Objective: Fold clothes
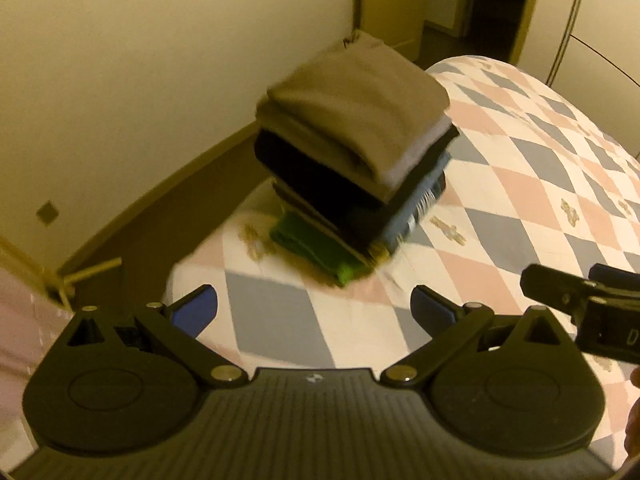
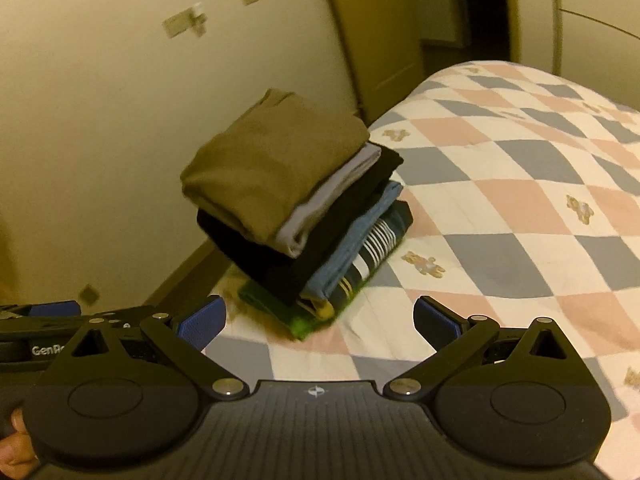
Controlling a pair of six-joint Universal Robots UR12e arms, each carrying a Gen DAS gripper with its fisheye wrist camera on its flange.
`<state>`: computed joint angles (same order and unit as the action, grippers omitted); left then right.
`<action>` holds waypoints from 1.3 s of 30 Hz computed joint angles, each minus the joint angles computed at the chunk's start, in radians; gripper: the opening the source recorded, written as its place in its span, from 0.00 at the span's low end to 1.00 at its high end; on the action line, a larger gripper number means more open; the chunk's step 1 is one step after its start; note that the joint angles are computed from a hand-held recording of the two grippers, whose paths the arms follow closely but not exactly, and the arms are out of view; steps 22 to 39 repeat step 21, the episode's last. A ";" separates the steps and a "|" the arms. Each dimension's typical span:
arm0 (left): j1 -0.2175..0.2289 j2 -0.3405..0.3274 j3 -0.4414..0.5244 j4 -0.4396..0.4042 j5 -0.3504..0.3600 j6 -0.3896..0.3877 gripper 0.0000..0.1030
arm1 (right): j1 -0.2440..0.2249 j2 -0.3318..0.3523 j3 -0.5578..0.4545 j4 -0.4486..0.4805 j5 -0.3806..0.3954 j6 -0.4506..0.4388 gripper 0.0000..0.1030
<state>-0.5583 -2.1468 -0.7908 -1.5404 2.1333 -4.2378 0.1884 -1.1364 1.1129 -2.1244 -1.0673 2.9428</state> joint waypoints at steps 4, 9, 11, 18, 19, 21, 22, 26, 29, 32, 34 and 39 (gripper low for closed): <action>-0.038 -0.056 0.109 -0.115 0.010 -0.096 0.99 | -0.038 -0.009 0.002 0.074 0.047 -0.114 1.00; -0.078 -0.123 0.253 -0.271 0.038 -0.207 0.99 | -0.074 -0.019 0.004 0.149 0.100 -0.201 1.00; -0.089 -0.143 0.300 -0.325 0.045 -0.252 0.99 | -0.084 -0.023 0.006 0.175 0.118 -0.235 1.00; -0.108 -0.191 0.399 -0.413 0.058 -0.336 0.99 | -0.111 -0.035 0.012 0.243 0.168 -0.328 1.00; -0.110 -0.192 0.401 -0.409 0.065 -0.341 0.99 | -0.114 -0.036 0.013 0.245 0.172 -0.334 1.00; -0.112 -0.197 0.411 -0.412 0.069 -0.345 0.99 | -0.118 -0.036 0.012 0.250 0.178 -0.346 1.00; -0.112 -0.197 0.411 -0.412 0.069 -0.345 0.99 | -0.118 -0.036 0.012 0.250 0.178 -0.346 1.00; -0.112 -0.197 0.411 -0.412 0.069 -0.345 0.99 | -0.118 -0.036 0.012 0.250 0.178 -0.346 1.00; -0.112 -0.197 0.411 -0.412 0.069 -0.345 0.99 | -0.118 -0.036 0.012 0.250 0.178 -0.346 1.00; -0.112 -0.197 0.411 -0.412 0.069 -0.345 0.99 | -0.118 -0.036 0.012 0.250 0.178 -0.346 1.00; -0.112 -0.197 0.411 -0.412 0.069 -0.345 0.99 | -0.118 -0.036 0.012 0.250 0.178 -0.346 1.00; -0.112 -0.197 0.411 -0.412 0.069 -0.345 0.99 | -0.118 -0.036 0.012 0.250 0.178 -0.346 1.00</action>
